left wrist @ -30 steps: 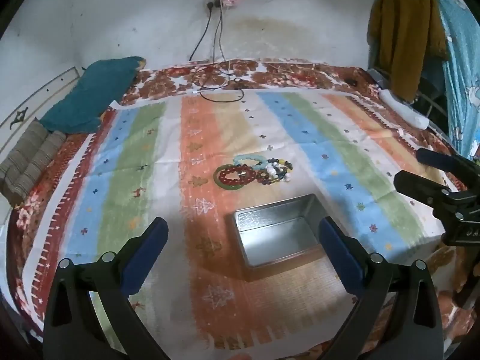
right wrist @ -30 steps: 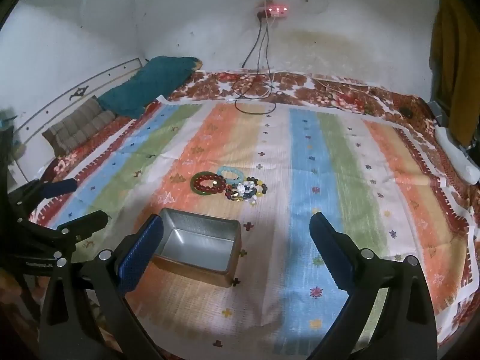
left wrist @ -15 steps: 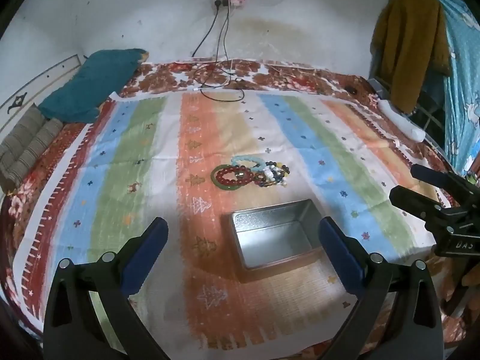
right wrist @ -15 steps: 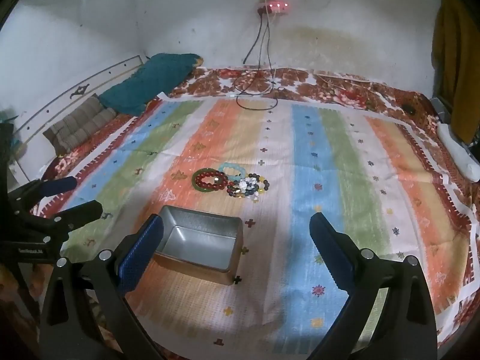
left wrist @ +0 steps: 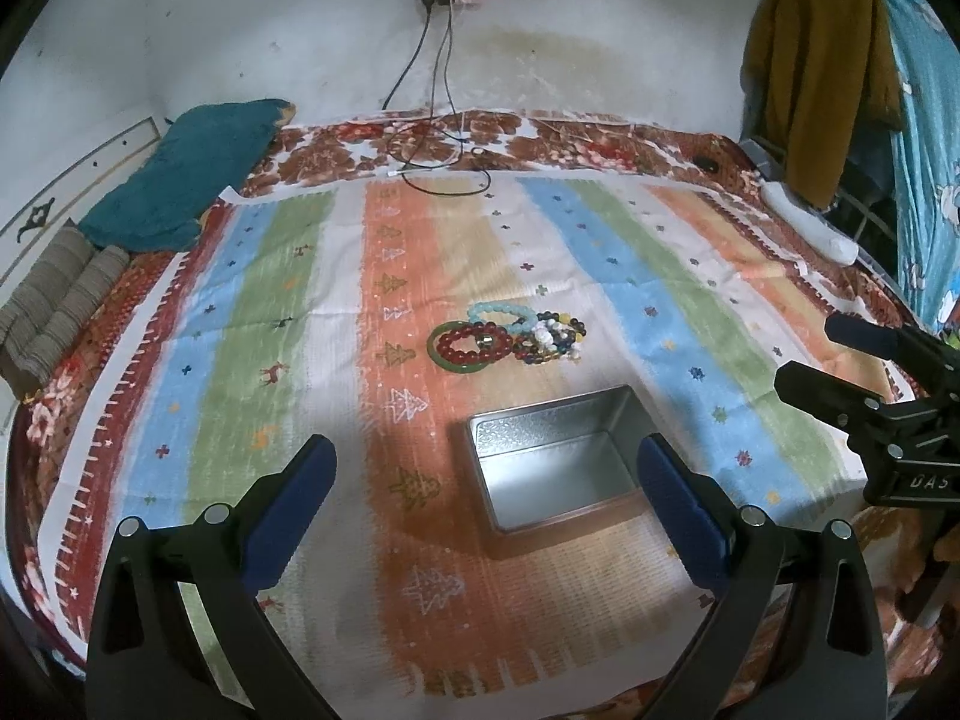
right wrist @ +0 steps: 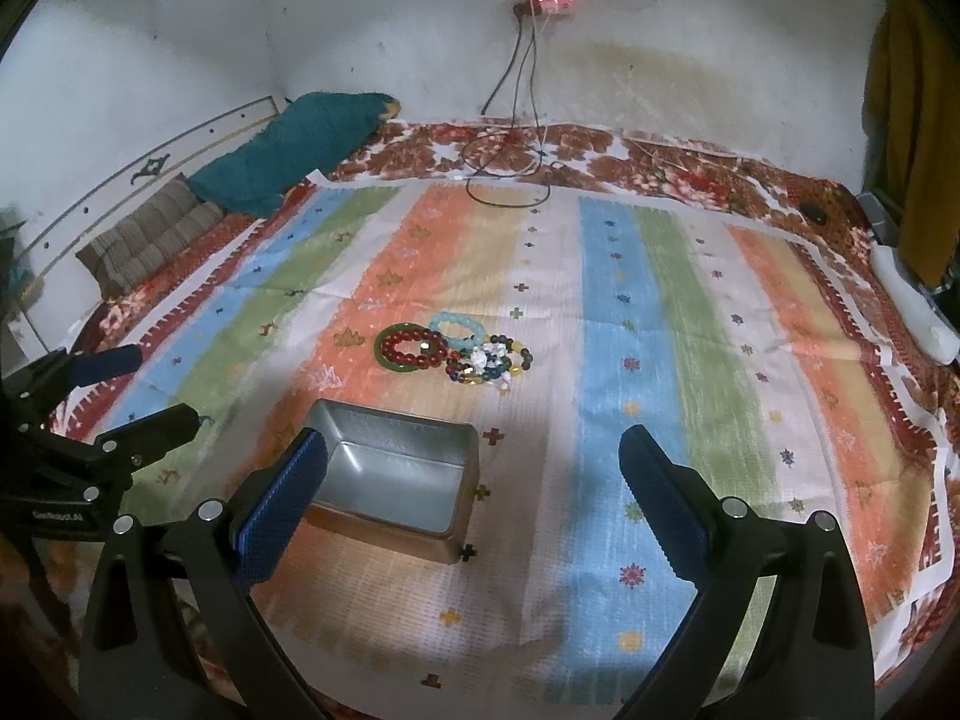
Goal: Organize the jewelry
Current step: 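Move both tools toward the tangled pile of bead bracelets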
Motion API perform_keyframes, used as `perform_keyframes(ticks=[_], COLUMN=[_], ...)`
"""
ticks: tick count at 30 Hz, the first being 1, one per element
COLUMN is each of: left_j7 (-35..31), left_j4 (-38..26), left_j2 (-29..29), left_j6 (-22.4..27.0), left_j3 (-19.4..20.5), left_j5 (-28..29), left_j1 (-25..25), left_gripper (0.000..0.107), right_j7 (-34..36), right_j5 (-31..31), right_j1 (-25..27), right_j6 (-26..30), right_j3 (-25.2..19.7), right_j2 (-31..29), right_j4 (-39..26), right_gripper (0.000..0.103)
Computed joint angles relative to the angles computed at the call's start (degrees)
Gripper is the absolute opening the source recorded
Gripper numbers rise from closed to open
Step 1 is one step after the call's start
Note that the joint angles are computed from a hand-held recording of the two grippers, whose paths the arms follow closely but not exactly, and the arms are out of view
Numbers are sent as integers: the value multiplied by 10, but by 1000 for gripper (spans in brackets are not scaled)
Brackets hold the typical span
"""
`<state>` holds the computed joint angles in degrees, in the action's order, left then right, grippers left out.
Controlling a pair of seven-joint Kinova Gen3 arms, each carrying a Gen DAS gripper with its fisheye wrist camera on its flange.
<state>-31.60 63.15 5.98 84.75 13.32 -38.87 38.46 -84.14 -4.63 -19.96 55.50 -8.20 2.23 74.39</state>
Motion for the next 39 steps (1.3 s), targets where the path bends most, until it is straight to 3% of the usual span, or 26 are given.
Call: perform_keyframes(ticks=[17, 28, 39], left_j7=[1, 5, -36], left_j4=[-20, -18, -70], left_j2=[16, 10, 40], left_j6=[29, 20, 27], left_j3=[-9, -10, -45], left_j5=[-6, 10, 35], left_j1=[12, 0, -31], left_gripper=[98, 98, 98], right_j7=[-24, -27, -10], right_j5=[21, 31, 71], right_j1=[-7, -12, -39], right_j6=[19, 34, 56], right_j3=[0, 0, 0], right_j2=[12, 27, 73], right_j4=[-15, -30, -86], right_gripper=[99, 99, 99])
